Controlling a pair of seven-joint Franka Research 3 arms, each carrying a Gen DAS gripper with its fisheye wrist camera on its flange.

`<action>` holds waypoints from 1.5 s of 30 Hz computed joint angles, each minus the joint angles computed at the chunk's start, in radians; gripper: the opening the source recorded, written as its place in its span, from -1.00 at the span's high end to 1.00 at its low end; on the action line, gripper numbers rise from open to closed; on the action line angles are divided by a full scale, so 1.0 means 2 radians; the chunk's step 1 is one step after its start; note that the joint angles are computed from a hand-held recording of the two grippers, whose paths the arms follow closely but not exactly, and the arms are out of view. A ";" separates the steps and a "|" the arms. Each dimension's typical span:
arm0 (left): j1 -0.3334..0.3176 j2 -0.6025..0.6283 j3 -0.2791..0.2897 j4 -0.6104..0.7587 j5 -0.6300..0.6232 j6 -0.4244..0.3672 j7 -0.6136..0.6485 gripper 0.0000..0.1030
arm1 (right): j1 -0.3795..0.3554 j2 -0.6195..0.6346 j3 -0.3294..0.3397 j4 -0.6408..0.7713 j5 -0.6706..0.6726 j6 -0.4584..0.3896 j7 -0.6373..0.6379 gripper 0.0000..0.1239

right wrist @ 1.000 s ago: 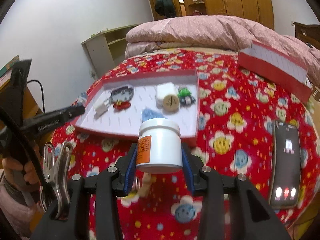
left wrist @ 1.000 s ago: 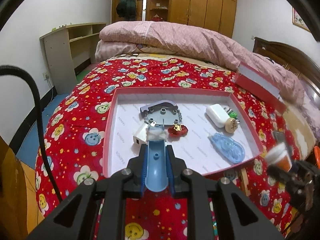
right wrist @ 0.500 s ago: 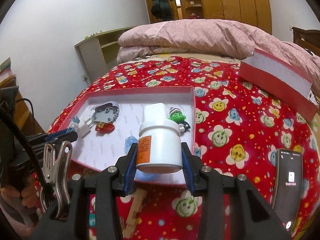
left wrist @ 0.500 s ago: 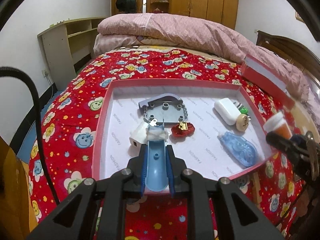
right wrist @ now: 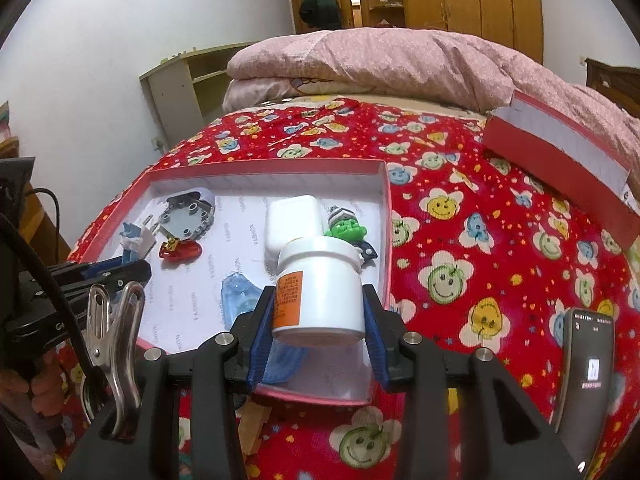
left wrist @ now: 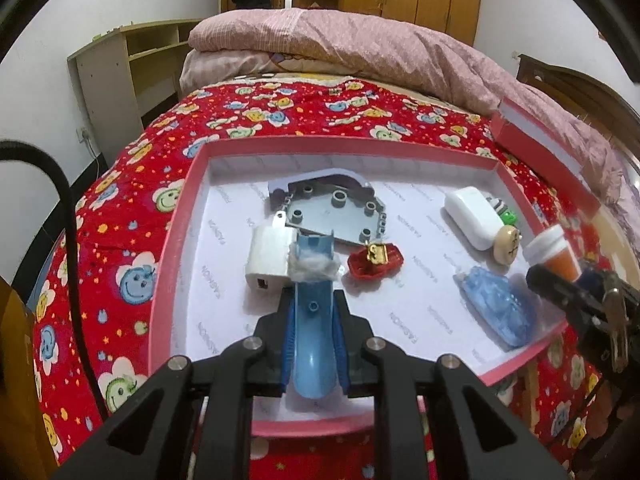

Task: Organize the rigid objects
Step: 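Lower the blue tube and white jar into the tray and open both tools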

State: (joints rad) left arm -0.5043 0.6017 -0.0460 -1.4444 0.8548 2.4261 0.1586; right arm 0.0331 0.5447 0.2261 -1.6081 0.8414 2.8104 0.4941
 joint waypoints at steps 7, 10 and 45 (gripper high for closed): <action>-0.004 0.007 0.003 0.011 0.004 -0.008 0.007 0.65 | -0.003 0.009 0.013 0.005 0.009 0.017 -0.018 0.33; -0.006 0.009 0.003 0.015 0.007 -0.013 0.012 0.64 | -0.007 0.011 0.018 0.008 0.018 0.017 -0.023 0.32; -0.016 -0.114 -0.049 -0.127 0.091 -0.031 -0.096 -0.32 | 0.001 -0.146 -0.052 -0.146 0.176 -0.082 -0.148 -0.09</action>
